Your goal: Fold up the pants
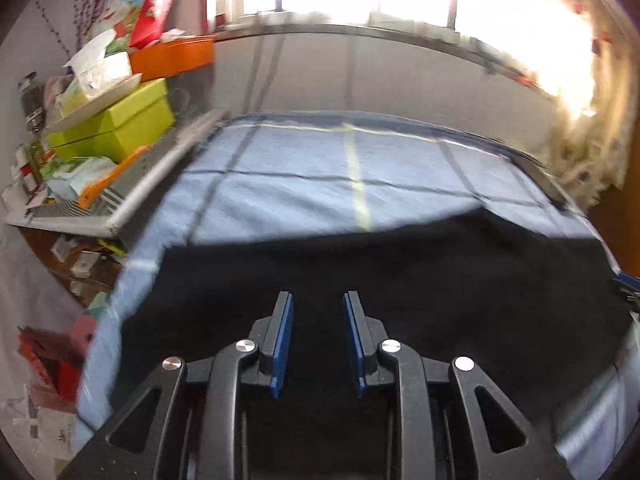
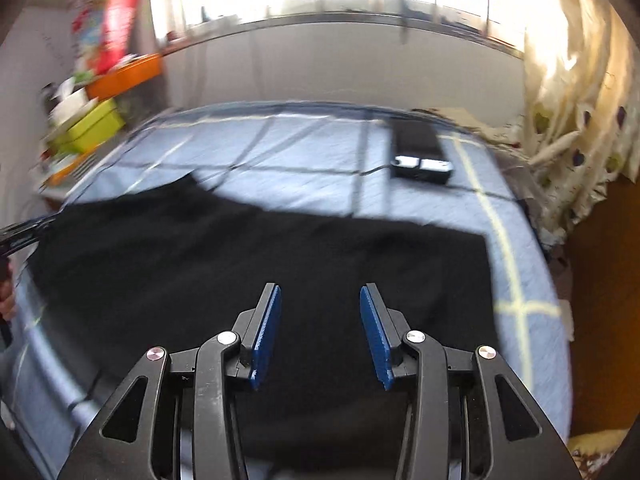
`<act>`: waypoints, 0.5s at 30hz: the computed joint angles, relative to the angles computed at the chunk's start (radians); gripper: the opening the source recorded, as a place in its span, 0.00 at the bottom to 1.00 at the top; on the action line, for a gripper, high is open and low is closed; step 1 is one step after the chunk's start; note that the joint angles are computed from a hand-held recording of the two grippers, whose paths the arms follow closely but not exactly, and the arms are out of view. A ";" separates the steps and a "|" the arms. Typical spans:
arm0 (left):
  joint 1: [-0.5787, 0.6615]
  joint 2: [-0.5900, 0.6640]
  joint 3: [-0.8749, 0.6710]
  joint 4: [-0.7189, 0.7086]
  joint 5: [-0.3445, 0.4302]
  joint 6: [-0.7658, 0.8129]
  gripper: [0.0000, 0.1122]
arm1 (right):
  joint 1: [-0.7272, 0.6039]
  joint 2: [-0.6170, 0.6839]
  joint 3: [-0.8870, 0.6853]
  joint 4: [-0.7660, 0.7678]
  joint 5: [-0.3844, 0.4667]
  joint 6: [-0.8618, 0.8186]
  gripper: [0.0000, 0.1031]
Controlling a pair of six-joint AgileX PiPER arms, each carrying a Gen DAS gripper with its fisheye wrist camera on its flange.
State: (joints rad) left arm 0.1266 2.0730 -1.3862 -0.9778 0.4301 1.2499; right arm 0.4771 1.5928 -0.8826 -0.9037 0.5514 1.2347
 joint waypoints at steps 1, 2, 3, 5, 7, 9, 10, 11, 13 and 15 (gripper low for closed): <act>0.004 -0.030 0.056 -0.064 0.014 0.082 0.25 | 0.041 0.001 0.013 -0.008 0.006 0.026 0.41; 0.009 -0.056 0.106 -0.125 0.023 0.152 0.25 | 0.072 0.007 0.015 -0.013 0.016 0.041 0.41; 0.010 -0.079 0.156 -0.174 0.029 0.219 0.25 | 0.109 0.017 0.017 -0.020 0.031 0.057 0.41; 0.003 -0.111 0.234 -0.241 0.031 0.323 0.25 | 0.164 0.040 0.015 -0.027 0.046 0.074 0.41; -0.008 -0.111 0.259 -0.225 0.036 0.334 0.25 | 0.195 0.077 0.008 -0.031 0.048 0.070 0.41; -0.028 -0.102 0.271 -0.187 -0.004 0.302 0.25 | 0.211 0.129 -0.012 -0.047 0.084 0.062 0.41; -0.029 -0.108 0.282 -0.218 -0.011 0.337 0.25 | 0.215 0.129 -0.005 -0.072 0.083 0.085 0.42; -0.027 -0.110 0.280 -0.217 -0.006 0.338 0.25 | 0.207 0.126 -0.005 -0.062 0.076 0.076 0.42; -0.023 -0.114 0.281 -0.203 -0.014 0.308 0.25 | 0.206 0.117 -0.009 -0.041 0.089 0.077 0.42; -0.009 -0.135 0.305 -0.230 -0.009 0.338 0.25 | 0.235 0.101 -0.004 -0.056 0.118 0.109 0.42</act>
State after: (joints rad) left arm 0.1180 1.9378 -1.0815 -1.2073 0.4210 1.5876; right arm 0.7125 1.6937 -0.8865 -0.9596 0.6690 1.3436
